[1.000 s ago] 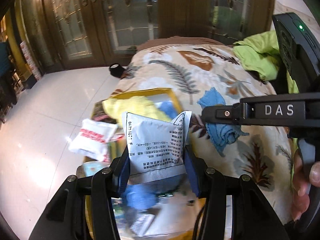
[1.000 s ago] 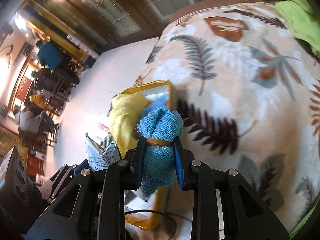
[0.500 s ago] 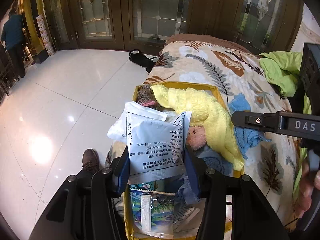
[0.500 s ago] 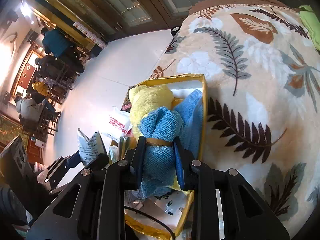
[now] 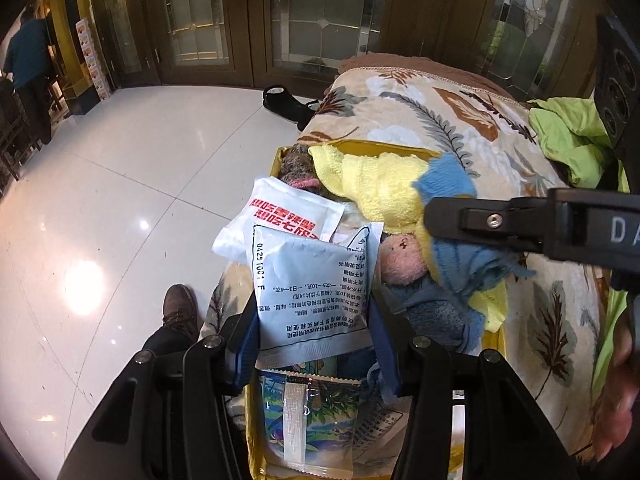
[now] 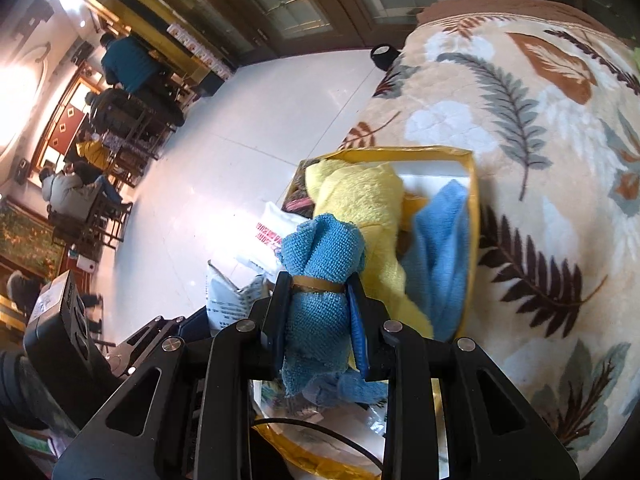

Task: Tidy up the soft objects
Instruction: 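Carry the white sachet and blue towel over the white box and lower them in, then open both tools to release the sachet and blue towel into the box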

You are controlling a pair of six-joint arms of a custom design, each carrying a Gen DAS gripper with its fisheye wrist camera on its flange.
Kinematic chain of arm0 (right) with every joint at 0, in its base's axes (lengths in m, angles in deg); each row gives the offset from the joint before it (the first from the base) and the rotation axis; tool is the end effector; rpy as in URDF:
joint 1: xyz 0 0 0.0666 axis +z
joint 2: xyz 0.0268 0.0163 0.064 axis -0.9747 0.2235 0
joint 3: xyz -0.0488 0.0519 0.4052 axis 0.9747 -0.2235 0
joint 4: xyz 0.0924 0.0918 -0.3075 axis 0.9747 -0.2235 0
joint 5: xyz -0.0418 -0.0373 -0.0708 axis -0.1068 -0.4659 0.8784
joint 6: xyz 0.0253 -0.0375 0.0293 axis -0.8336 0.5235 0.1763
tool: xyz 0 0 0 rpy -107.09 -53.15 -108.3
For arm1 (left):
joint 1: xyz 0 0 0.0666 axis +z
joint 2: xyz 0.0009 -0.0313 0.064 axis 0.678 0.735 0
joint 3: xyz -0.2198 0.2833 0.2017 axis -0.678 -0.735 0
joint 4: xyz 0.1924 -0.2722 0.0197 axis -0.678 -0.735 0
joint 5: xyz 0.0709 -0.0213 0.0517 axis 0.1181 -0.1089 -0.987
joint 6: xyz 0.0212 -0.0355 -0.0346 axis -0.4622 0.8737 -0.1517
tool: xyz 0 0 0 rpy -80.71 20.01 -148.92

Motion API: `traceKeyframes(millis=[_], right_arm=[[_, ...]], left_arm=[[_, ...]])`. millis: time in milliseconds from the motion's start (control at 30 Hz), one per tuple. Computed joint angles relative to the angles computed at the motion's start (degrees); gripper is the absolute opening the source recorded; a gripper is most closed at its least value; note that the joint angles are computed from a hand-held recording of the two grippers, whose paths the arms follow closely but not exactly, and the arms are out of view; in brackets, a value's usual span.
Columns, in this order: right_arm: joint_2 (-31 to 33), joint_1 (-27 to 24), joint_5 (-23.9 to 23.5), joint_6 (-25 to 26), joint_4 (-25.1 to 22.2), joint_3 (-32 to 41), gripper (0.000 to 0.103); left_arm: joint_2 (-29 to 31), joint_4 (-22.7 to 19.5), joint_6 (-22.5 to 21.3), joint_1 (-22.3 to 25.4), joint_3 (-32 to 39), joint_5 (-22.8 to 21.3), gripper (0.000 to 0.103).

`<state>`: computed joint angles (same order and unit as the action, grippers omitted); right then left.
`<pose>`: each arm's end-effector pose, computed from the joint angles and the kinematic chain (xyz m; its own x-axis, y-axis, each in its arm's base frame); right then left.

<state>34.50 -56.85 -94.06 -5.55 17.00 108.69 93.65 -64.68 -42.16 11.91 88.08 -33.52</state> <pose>0.6163 0.2432 0.3721 -0.9164 -0.1001 -0.3874 -0.2958 0.8215 0.4876 0.5408 -0.3124 0.3637 -0.8468 -0.0706 -0.5273 -0.0451 0.9971 -0.0610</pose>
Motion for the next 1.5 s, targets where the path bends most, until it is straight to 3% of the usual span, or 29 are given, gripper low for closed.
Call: traceKeyframes(millis=[300,467,900,1133,1267,1500], right_arm=[[2.25,1.34,4.09,1.08,-1.62,2.16,0.026],[2.41,0.8,6.21,0.99,-0.21,0.6,0.026],[0.51,-0.06,2.08,-0.92,3.69,-3.71,0.029],[-1.93,-0.66,-0.95,-3.59,6.62,-7.2,0.029],[-2.94,-1.02,-1.4,-4.67,7.69,-8.47,0.044],[-4.96,-1.62,-1.85,-6.12,9.63,-10.98,0.044]], left_arm=[[2.12,-1.04,0.71,-0.54,2.24,-1.22,0.05],[3.08,-1.58,0.63,-1.01,3.24,-2.62,0.05],[4.15,-2.75,0.68,-1.76,4.33,-5.73,0.056],[4.27,-4.51,1.81,-1.81,4.78,-5.31,0.074],[4.2,-5.53,1.72,-2.17,5.22,-6.29,0.075],[2.9,-5.42,1.97,-2.68,4.55,-9.13,0.075]])
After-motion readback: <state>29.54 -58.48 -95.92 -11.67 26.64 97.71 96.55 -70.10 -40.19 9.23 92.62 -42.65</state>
